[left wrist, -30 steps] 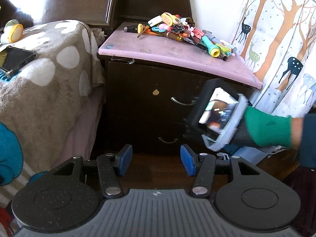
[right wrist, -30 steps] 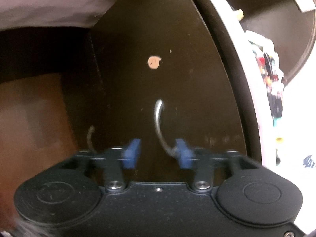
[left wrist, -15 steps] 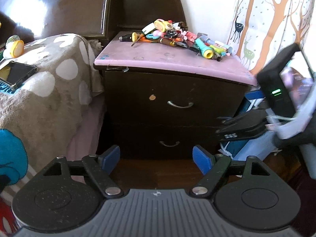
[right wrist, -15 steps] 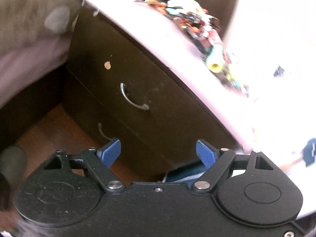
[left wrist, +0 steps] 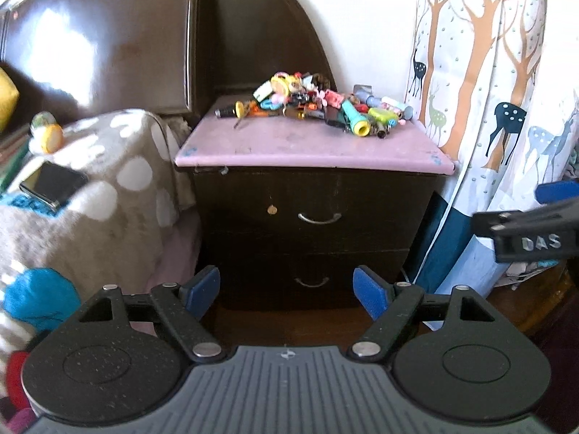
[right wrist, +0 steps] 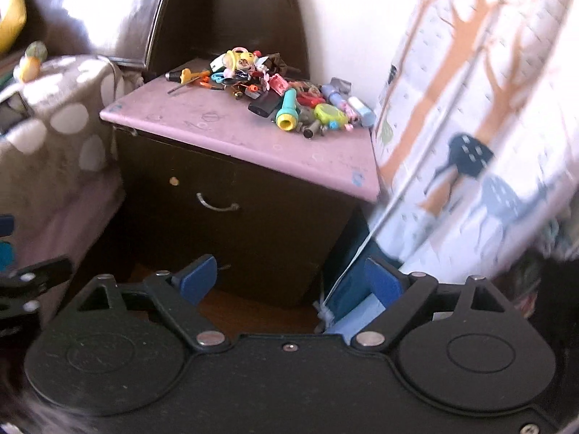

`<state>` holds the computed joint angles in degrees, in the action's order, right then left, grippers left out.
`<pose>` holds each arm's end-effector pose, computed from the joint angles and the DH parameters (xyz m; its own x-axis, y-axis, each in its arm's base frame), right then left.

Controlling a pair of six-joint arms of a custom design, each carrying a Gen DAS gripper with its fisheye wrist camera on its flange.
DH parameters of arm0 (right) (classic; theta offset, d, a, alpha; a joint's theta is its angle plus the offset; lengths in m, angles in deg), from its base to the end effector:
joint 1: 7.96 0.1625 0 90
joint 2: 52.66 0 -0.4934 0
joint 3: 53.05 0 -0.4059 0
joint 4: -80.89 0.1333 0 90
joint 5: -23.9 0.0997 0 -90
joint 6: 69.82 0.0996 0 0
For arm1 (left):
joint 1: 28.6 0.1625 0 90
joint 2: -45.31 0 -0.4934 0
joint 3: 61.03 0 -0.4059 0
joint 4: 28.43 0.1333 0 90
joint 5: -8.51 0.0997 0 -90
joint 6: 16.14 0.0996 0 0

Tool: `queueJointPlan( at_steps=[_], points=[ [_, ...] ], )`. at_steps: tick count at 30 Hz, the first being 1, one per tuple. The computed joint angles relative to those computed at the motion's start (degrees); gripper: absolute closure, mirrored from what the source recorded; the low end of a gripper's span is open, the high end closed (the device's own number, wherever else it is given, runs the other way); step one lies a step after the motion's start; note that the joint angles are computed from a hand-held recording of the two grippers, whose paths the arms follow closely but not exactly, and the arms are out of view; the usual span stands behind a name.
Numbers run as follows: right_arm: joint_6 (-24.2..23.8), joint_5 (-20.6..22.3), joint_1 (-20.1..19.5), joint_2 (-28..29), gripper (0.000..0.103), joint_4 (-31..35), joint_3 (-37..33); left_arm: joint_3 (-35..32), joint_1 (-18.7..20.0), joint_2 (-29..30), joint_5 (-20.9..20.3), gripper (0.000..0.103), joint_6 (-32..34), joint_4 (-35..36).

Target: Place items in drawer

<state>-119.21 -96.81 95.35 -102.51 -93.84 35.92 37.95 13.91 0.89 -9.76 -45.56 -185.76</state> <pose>0.2561 -0.7245 0.2949 -0.4770 -0.4145 0.7750 -0.8038 0.5624 -0.1939 -0.3561 -0.6355 0.1687 -0.6724 -0.2460 -0.6981 0.4462 0.6179 -0.6474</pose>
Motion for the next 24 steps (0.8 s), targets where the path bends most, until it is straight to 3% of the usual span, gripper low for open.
queueJointPlan(
  at_steps=[9,24],
  points=[
    [5.8,-0.7,0.6,-5.8,0.011,4.6,5.0,-1.7,-3.4,-1.7,1.7,0.015,-7.5,15.1],
    [9.5,0.6,1.8,-10.1,0.01,3.8,8.8,-2.1,-7.1,-2.3,2.2,0.015,-4.3,12.0]
  ],
)
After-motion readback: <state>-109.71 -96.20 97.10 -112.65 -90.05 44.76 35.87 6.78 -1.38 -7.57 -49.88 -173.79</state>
